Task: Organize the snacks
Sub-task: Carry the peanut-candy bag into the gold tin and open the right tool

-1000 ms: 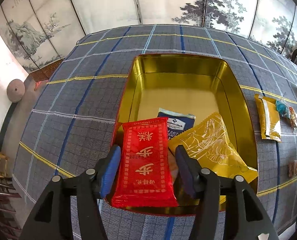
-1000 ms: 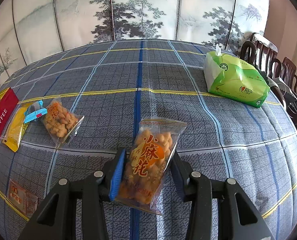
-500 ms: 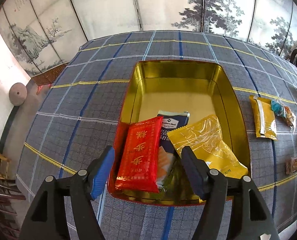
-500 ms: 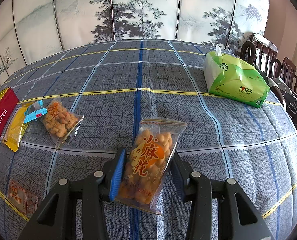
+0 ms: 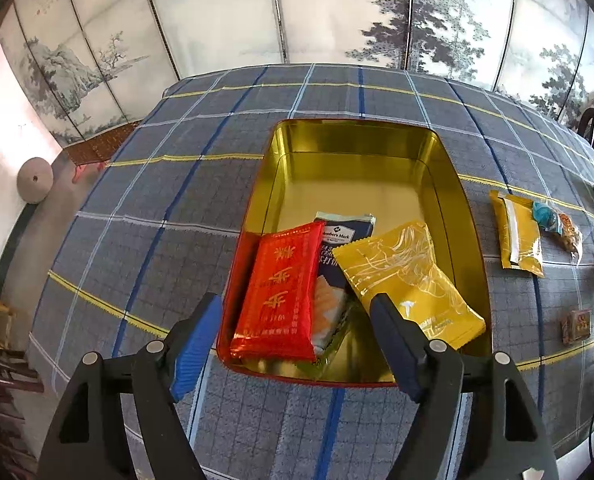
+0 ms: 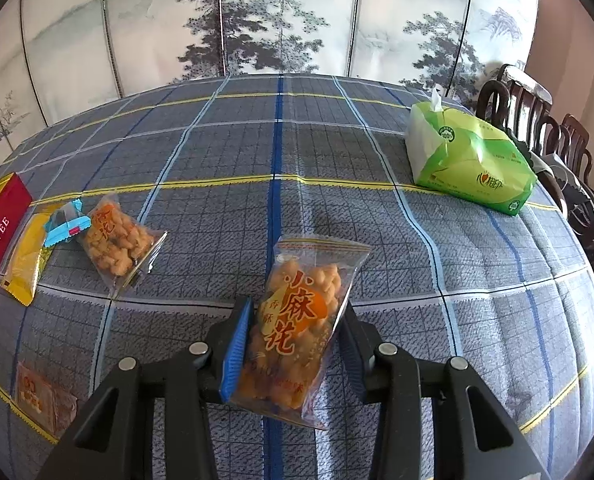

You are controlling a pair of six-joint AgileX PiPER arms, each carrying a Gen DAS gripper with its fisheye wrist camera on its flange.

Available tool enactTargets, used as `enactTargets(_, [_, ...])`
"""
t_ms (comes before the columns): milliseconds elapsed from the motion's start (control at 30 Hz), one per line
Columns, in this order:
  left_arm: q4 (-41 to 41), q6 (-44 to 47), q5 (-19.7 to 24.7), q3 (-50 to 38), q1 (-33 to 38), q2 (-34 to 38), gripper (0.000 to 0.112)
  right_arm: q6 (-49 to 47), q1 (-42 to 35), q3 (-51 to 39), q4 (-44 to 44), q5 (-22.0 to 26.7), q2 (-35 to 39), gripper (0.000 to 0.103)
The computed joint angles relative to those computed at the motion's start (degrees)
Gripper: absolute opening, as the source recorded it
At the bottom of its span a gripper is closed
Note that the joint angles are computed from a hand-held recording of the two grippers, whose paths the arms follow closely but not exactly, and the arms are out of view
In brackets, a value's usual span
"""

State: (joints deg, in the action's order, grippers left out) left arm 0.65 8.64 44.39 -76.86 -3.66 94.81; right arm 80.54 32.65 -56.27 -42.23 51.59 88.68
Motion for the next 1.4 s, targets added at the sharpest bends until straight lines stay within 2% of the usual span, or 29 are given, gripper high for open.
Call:
enactTargets(233, [-1.0,0.0,-1.2,1.9,1.1,-1.5,0.077,1.4,1.0,-1.2,-0.7,2.2,0.0,0.041])
enactTargets(367, [-0.6,-0.8,-2.2,3.0,1.5,-2.4,0.083,1.6,2.4,-3.7,-1.7,4.3,-0.9,0.040])
enactTargets(567, [-3.2,0.5,-2.1,3.7,2.9,-2.7,0.086,-1.9,6.8,-13.0,-2.6,7.3,1.5,0.038])
enactTargets(700, [-4.4,1.7,-2.0,4.3,4.3,-3.2,0.087,-5.0,9.6,-19.9,-1.9,6.5,5.0,0.038])
enactTargets(933, [-7.1,4.0,-1.5,4.6,7.8,-4.4,0.087,-13.3,13.8,-34.2,2.8,4.6,14.2,0.038])
enactTargets(1133, [-7.1,4.5,-1.5,5.3,10.9,-5.2,0.087,-21.4,16.7,-49.5,8.2,5.6,24.4,0.038])
enactTargets(1400, [-7.5,5.7,-1.3,5.9,14.3,-5.3,0.087,-32.2,18.3,-73.1,16.6,12.1,38.8,0.038])
